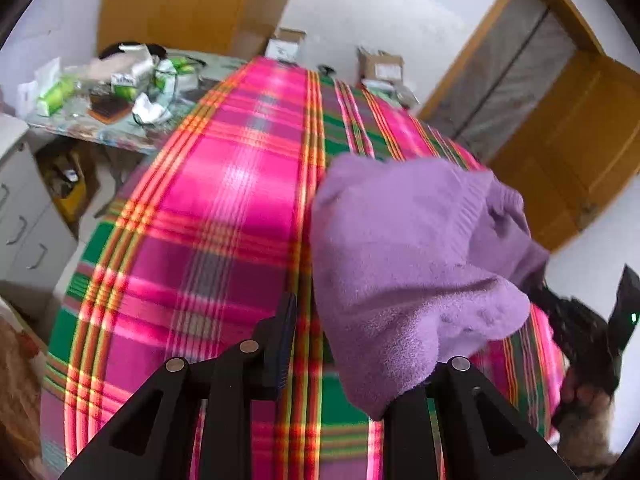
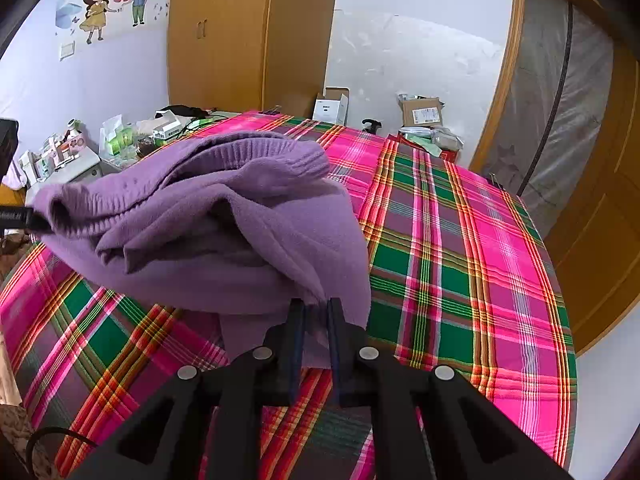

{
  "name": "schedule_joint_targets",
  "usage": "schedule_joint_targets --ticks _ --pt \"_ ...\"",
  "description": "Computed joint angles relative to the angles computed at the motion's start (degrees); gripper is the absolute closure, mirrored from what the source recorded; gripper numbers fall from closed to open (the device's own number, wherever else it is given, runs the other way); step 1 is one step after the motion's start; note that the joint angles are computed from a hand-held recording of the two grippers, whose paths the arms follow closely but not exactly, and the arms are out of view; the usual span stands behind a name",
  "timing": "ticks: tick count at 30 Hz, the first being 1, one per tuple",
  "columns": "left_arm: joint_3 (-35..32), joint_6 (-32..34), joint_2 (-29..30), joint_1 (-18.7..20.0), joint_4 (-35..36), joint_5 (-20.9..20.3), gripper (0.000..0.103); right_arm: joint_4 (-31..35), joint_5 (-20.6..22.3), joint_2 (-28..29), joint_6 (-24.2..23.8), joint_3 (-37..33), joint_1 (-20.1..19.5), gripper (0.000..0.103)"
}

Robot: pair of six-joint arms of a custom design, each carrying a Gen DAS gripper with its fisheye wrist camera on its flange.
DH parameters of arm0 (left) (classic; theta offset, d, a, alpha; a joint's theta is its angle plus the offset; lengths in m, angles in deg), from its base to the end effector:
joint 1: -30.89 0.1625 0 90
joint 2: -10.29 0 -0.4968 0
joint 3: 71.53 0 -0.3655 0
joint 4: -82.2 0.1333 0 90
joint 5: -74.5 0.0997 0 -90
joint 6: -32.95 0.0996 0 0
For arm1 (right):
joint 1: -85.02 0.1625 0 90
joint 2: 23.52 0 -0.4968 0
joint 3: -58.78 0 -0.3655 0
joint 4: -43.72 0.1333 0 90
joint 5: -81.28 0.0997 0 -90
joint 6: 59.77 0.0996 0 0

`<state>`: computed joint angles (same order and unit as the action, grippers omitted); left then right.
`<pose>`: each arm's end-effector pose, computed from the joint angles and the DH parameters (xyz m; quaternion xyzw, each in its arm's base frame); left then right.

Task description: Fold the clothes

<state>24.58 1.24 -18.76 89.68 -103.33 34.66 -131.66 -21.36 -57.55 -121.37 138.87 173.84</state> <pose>-0.1806 -0.7030 0.0586 -0.1081 0.8774 -0.4044 0.2342 0.0949 -0.8062 0.1653 0.4390 -0.8275 0.2315 0.2627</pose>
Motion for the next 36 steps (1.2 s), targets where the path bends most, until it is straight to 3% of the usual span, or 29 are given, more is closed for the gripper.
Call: schedule_joint_targets --ticks 4,7,10,14,21,23,27,29,32,36 --pt "2.81 1.17 -1.17 -0.16 -2.25 -3.52 0.070 -0.68 0.23 -0.26 0.07 0.52 -0.14 0.093" --pt "3.79 1.12 -1.44 -0.59 -2.76 -2.85 0.070 -0.64 0.26 -0.27 0.71 0.53 -0.25 0.093" --pt "4.24 4.03 -1.64 -0.47 -3.05 -5.01 0.070 -0.96 0.41 -0.34 0.85 0.80 -0.24 0.093" --pt "4.18 4.98 -1.81 -0.76 0.87 -4.21 0.070 -1.36 0.38 -0.36 1.05 0.92 -0.29 0.093" --pt "6.05 19.51 -1.03 -2.40 -4.70 -5.75 0.070 -1.76 0.03 -0.05 1.65 0.92 -0.26 0.093" --pt "6.67 20.45 -1.38 -2.10 -6.75 -6.99 0.070 -1.80 -0.02 0.00 1.80 1.00 -0.25 0.093" --pt "8.11 20.35 -2.11 -0.44 -11.62 -13.30 0.068 -2.15 -0.23 0.17 2.09 1.24 -0.18 0.093" --pt "7.17 18.81 -1.93 -0.18 -7.48 -12.35 0.054 -2.29 -0.43 0.29 2.30 1.22 -0.14 0.093" --pt "5.76 18.28 -1.25 -0.49 -1.13 -10.23 0.052 -2.33 -0.82 0.49 2.53 1.17 -0.06 0.093" --pt "8.36 19.68 -1.21 0.06 -9.80 -13.96 0.052 -2.77 -1.49 0.88 2.57 1.20 0.08 0.091"
